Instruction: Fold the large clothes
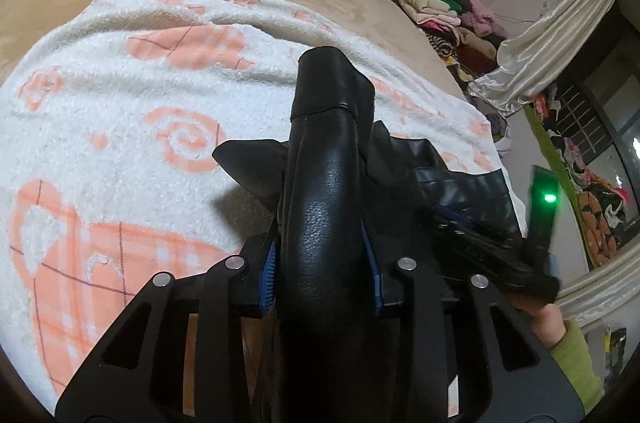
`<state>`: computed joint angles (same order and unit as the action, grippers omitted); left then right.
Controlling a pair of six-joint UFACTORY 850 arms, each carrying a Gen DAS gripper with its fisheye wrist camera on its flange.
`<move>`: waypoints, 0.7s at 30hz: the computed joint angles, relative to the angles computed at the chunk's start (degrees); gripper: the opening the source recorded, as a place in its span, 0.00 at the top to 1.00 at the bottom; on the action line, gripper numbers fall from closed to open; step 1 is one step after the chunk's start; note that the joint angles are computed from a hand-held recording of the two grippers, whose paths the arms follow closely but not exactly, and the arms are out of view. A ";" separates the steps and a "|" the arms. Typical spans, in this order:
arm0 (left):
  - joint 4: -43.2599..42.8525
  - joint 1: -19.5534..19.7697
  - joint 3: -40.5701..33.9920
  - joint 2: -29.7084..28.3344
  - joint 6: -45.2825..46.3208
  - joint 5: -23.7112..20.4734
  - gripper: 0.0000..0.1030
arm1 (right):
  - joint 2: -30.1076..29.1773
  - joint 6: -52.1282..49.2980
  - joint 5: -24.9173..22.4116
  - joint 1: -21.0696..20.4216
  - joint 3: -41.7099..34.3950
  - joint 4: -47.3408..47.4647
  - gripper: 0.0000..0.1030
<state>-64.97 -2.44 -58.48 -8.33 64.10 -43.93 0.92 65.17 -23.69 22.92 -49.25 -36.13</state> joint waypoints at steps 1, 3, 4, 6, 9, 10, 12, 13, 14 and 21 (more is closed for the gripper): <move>-0.04 0.11 -0.09 -0.13 -0.44 -0.26 0.75 | 1.92 1.46 -0.90 0.84 0.76 -1.40 0.72; -0.40 0.51 -0.20 -0.34 -0.59 -1.21 0.75 | 7.54 6.32 -1.15 3.76 3.69 -6.11 0.69; -0.49 0.60 -0.26 -0.36 -0.54 -1.47 0.75 | 9.16 7.70 -1.18 5.09 4.63 -7.11 0.68; -0.78 0.61 -0.11 -0.07 -0.20 -1.55 0.75 | 12.67 10.69 -3.21 8.90 7.02 -9.09 0.64; -1.00 0.75 -0.05 0.14 0.07 -1.86 0.75 | 15.13 12.85 -5.85 13.54 10.01 -7.40 0.64; -1.04 0.81 -0.04 0.18 0.03 -1.94 0.75 | 14.81 11.97 -6.30 14.09 10.64 -4.99 0.64; -0.98 0.83 -0.19 0.06 -0.08 -2.52 0.75 | 13.54 15.56 -5.40 14.74 12.09 -7.36 0.63; -0.87 0.89 -0.21 0.01 0.07 -2.37 0.75 | 13.00 17.28 -6.01 15.39 12.17 -9.60 0.63; -0.80 0.77 -0.06 0.19 0.15 -1.82 0.75 | 13.33 19.13 -6.59 15.98 12.14 -11.37 0.59; -0.56 1.08 -0.63 -0.44 -0.22 -2.41 0.75 | 12.30 26.20 -11.03 30.91 9.38 -33.40 0.15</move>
